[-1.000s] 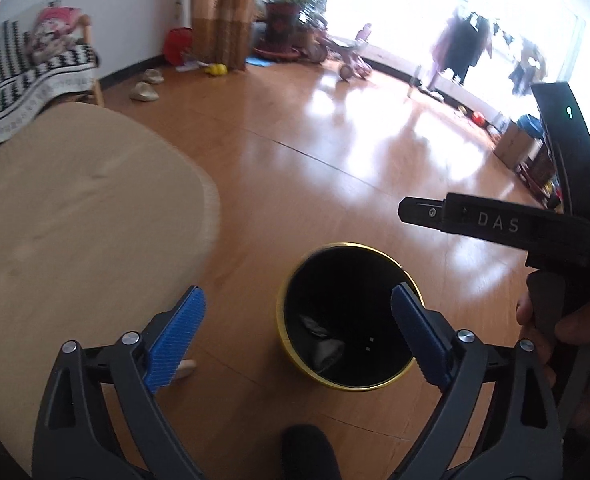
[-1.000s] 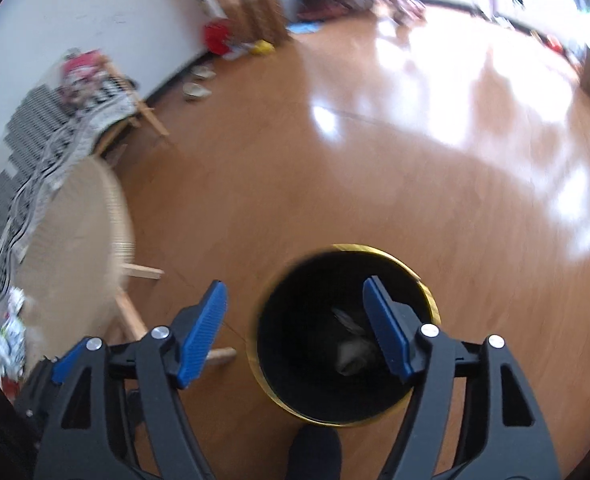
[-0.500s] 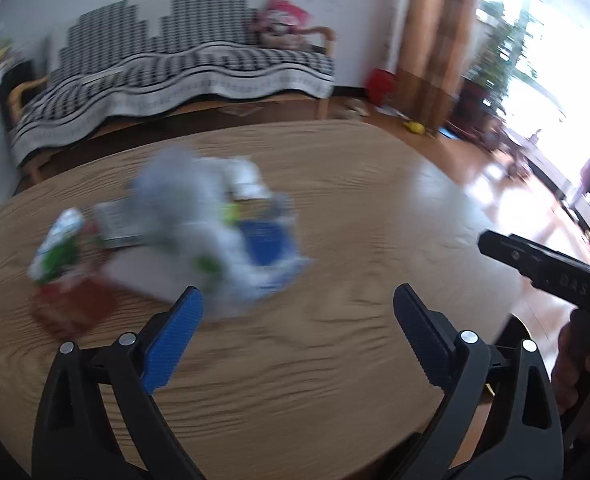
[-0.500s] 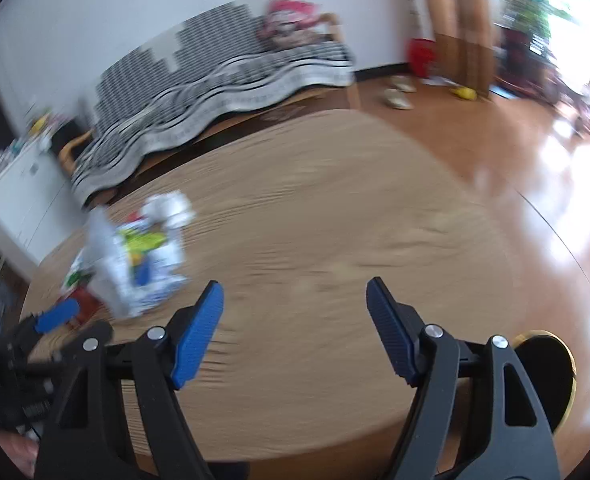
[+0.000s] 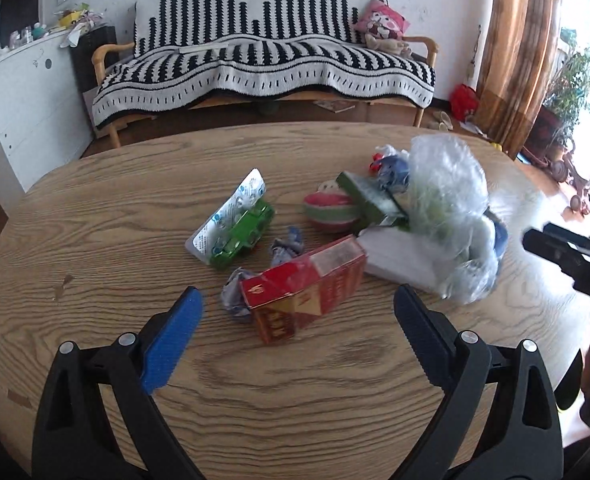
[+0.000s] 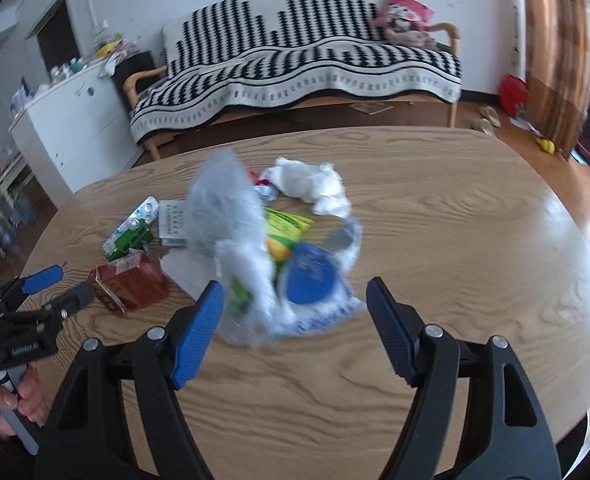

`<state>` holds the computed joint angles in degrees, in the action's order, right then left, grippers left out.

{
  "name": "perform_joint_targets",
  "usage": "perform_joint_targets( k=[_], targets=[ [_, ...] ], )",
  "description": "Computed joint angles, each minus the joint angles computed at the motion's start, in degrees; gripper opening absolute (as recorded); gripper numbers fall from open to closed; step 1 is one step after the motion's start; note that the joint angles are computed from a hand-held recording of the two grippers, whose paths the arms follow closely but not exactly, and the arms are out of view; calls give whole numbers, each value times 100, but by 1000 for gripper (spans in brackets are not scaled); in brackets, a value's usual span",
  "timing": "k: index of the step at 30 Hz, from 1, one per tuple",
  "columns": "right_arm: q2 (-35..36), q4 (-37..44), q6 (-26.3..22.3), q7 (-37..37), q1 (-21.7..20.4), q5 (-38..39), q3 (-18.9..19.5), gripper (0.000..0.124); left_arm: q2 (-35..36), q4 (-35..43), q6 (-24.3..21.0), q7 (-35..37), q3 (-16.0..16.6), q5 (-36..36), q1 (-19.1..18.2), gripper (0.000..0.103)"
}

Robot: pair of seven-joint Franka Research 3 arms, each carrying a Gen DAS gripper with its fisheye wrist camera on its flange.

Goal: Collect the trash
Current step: 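Grasp the clear plastic bag with the right tool while the left tool grasps the red cigarette box, then carry the box and bag to the bin and open the left tool over it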

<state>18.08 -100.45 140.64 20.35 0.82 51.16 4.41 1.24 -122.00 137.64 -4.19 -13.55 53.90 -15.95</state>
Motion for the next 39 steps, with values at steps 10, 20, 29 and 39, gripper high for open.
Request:
perform_joint_targets(
  k=[10,20,29,39],
  targets=[
    [652,479,448,524,444,-888,167,46,156,-89,65,412,91,342,135,93],
    [280,395,-324,-39,-14,-29,330,25,523,248,-131,915,200,414,36,74],
    [3,148,-596,-303,-13,154,71,25,567,406,-178,1280,185,36,-137,33],
    [-213,77,-865,-522,-287,495,-180,25,150,421,-318,531,-21,153,-248,24]
  ],
)
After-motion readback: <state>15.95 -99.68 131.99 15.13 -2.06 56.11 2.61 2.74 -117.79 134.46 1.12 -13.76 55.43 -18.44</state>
